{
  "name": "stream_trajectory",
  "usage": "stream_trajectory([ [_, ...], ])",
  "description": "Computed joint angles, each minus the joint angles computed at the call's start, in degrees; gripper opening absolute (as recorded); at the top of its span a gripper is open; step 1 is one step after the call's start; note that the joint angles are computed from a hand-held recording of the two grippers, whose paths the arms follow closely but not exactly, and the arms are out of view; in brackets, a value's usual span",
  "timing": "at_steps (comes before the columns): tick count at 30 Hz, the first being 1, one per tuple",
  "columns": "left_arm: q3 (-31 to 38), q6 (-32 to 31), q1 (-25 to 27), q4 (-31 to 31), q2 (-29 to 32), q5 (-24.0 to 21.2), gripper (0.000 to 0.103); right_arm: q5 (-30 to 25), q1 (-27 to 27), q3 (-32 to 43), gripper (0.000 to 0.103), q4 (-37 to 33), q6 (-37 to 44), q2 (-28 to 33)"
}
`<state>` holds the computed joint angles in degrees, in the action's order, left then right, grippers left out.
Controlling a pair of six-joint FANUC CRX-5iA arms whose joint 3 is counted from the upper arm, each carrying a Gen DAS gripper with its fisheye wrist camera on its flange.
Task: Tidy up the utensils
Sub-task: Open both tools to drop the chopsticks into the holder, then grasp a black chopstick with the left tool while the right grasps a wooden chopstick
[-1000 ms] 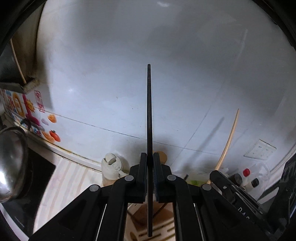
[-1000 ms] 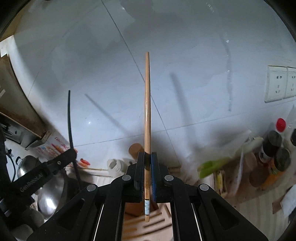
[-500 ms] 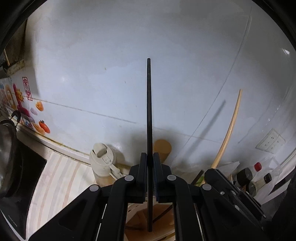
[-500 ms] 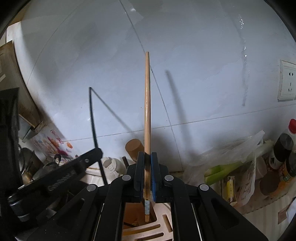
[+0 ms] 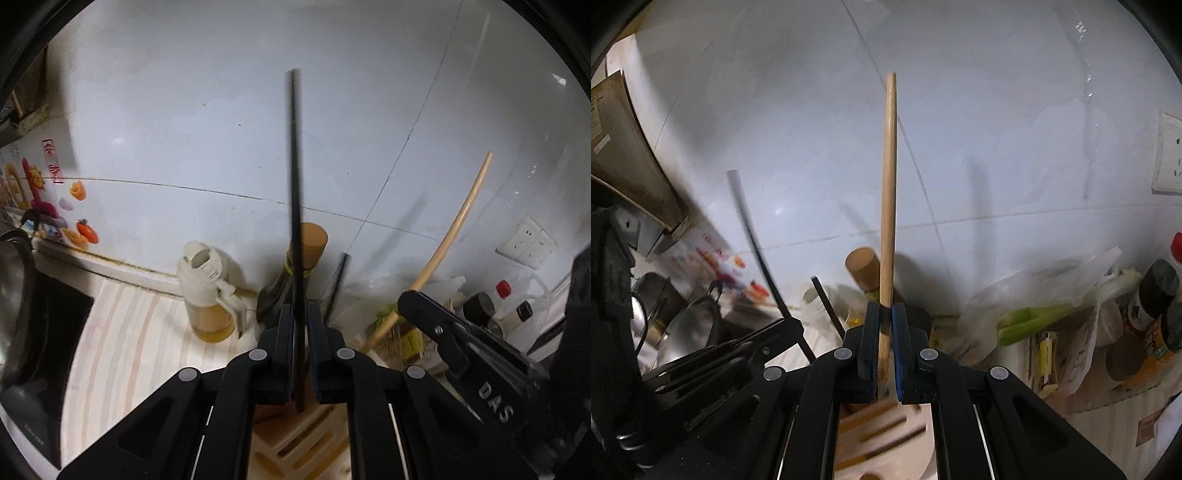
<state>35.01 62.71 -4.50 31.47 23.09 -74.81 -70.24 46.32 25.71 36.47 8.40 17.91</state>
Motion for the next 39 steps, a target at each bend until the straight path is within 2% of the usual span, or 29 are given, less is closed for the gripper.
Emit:
stream_trajectory([
  [1, -0.26, 0.0, 0.37, 0.28, -0.56, -0.2, 0.009, -0.38, 0.06, 0.54, 0.008, -0.52, 0.68, -0.04],
  [3, -0.4, 0.31, 1.04, -0.26, -1.83, -0.25, 0.012, -0.9, 0.5, 0.75, 0.019, -0.17, 0.61, -0.55],
  [4, -1.06, 0.55, 1.56, -0.19, -2.76, 0.1, 0.023, -0.99, 0.72, 0.84, 0.031, 0.14, 0.29, -0.69],
  [5, -1.49, 0.59, 2.04, 0.08, -3.38, 0.25, 0.036, -0.95, 1.04, 0.62, 0.038, 0.49, -0.13, -1.18],
  [6, -2.2, 0.97, 2.62, -0.34, -4.55, 0.88, 0.068, -1.13, 1.41, 0.45, 0.04, 0.9, -0.75, -1.66],
  [7, -3.46, 1.29, 3.18, -0.85, -6.0, 2.21, 0.089, -1.63, 1.82, 0.36, 0.042, 1.5, -1.32, -2.03],
  [11, -7.39, 0.74, 5.31, -2.24, -10.47, 4.45, 0.091, -4.54, 3.7, -0.88, 0.053, 3.17, -3.67, -4.54],
  [12, -8.4, 0.58, 5.86, -2.65, -11.44, 4.91, 0.095, -5.82, 4.47, -1.3, 0.056, 3.36, -4.59, -5.2],
  [13, -10.47, 0.42, 6.59, -3.45, -13.25, 5.98, 0.103, -6.51, 5.13, -2.14, 0.062, 3.72, -5.63, -6.08],
  [14, -11.9, 0.16, 7.08, -3.92, -14.41, 6.58, 0.103, -7.85, 5.92, -2.61, 0.067, 4.02, -6.51, -6.6],
  [17, -17.39, -0.43, 8.48, -6.41, -18.66, 9.04, 0.103, -10.52, 8.94, -5.53, 0.067, 5.11, -9.82, -9.01],
  [22, -24.0, -1.35, 10.17, -8.94, -22.25, 6.99, 0.103, -13.0, 13.79, -11.69, 0.071, 3.14, -16.44, -13.01],
  [27, -28.14, -1.05, 9.42, -14.43, -23.82, 3.44, 0.103, -10.45, 15.75, -19.05, 0.071, -4.69, -23.73, -17.1],
  [28, -29.51, -1.29, 9.1, -15.68, -24.32, 3.25, 0.103, -9.74, 15.88, -20.17, 0.071, -5.89, -24.74, -17.48],
  [30, -31.57, -1.29, 8.35, -18.34, -25.2, 3.18, 0.103, -6.97, 16.11, -24.2, 0.063, -9.47, -27.63, -19.49],
  [34, -34.69, -0.53, 6.3, -22.81, -25.14, 0.42, 0.103, -2.18, 14.33, -28.27, 0.044, -18.01, -27.44, -20.46],
  [39, -37.42, 1.34, 2.8, -29.03, -24.29, -0.57, 0.103, 1.51, 10.82, -29.18, 0.038, -29.08, -21.14, -17.14],
])
